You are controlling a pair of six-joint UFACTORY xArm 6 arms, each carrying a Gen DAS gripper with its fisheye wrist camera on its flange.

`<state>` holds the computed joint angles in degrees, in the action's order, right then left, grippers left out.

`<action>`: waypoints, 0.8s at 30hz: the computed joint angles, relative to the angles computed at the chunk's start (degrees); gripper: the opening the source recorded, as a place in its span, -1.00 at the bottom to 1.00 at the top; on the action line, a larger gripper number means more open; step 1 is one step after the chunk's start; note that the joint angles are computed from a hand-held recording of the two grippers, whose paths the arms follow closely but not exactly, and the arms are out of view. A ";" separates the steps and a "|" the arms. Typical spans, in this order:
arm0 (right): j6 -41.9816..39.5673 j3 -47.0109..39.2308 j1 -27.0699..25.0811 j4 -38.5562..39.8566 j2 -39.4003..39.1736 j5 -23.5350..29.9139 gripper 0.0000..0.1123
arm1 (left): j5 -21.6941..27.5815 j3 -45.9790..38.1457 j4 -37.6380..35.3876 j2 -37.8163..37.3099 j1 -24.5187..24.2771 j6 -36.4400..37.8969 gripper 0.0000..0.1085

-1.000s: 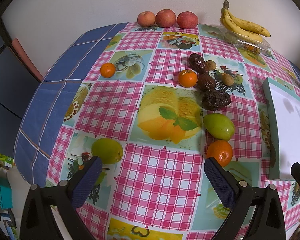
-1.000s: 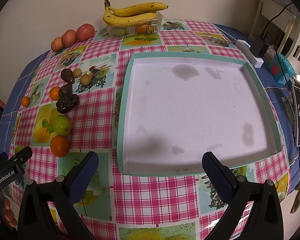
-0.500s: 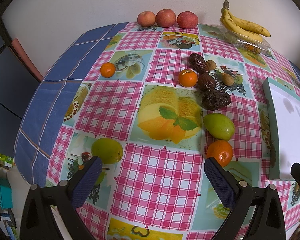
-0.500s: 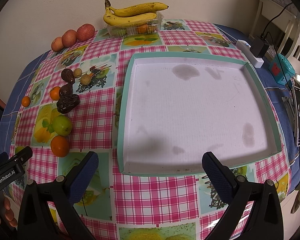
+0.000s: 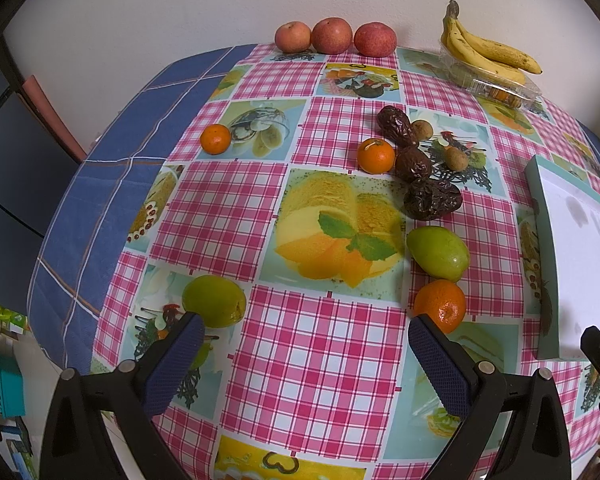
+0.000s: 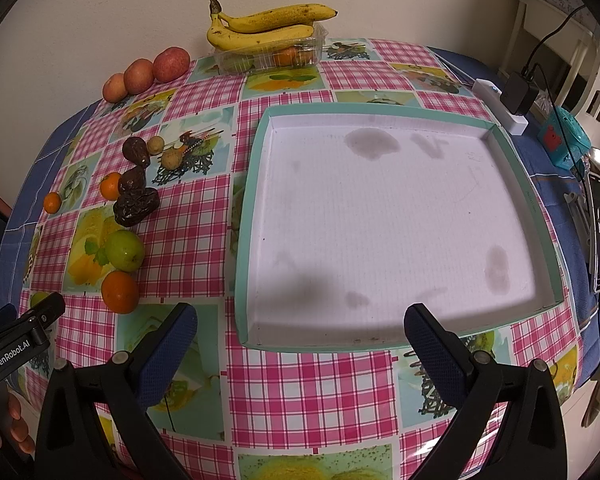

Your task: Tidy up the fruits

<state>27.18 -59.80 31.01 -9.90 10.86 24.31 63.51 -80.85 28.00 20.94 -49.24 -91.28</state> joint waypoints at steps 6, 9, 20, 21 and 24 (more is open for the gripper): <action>-0.10 -0.04 -0.01 0.11 0.06 0.00 0.83 | 0.02 -0.05 0.01 0.04 0.00 0.03 0.90; -0.11 -0.08 0.00 0.14 0.05 0.07 0.83 | 0.02 0.06 -0.06 -0.01 0.00 -0.07 0.90; -2.86 0.21 0.57 2.25 0.00 -1.89 0.83 | -1.54 4.05 3.47 -2.88 0.35 -4.65 0.90; -3.24 0.25 0.65 2.57 0.01 -2.16 0.83 | -2.50 5.32 4.44 -3.77 0.56 -6.01 0.90; -3.86 0.08 1.17 2.84 0.10 -3.64 0.83 | -4.95 9.48 8.18 -6.74 1.19 -11.26 0.90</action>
